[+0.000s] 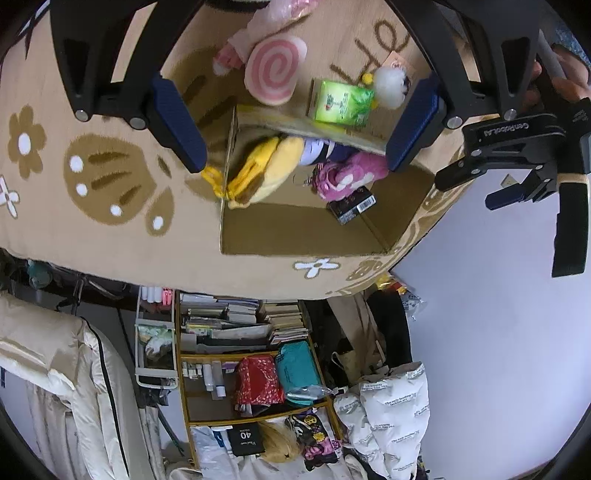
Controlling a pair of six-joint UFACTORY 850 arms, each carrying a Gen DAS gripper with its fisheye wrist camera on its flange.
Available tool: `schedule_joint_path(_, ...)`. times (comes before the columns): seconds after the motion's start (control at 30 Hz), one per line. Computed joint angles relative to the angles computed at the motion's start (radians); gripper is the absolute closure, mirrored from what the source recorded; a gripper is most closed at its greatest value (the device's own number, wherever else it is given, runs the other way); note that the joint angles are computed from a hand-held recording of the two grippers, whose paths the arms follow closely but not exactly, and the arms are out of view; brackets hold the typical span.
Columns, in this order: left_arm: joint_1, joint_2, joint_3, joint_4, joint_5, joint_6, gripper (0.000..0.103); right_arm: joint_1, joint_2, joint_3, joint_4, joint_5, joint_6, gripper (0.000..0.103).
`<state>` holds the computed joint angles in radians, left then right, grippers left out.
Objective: Organize soft objects
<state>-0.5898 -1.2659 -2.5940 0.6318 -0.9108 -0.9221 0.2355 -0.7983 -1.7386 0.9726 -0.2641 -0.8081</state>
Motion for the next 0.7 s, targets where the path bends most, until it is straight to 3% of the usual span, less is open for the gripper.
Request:
schedule_joint_path(0.3, -0.027, 0.144, 0.255, 0.022, 0.025, -0.066, 0.004, 0.004, 0.067, 0.136, 0.063, 0.033, -0.078, 0.001)
schedule_joint_path(0.5, -0.037, 0.148, 0.277, 0.032, 0.015, -0.088, 0.004, 0.004, 0.09, 0.192, 0.122, 0.028, -0.123, 0.001)
schedule_joint_path(0.7, -0.032, 0.068, 0.158, -0.039, -0.066, -0.017, 0.004, 0.003, 0.092, 0.218, 0.093, 0.021, -0.075, 0.001)
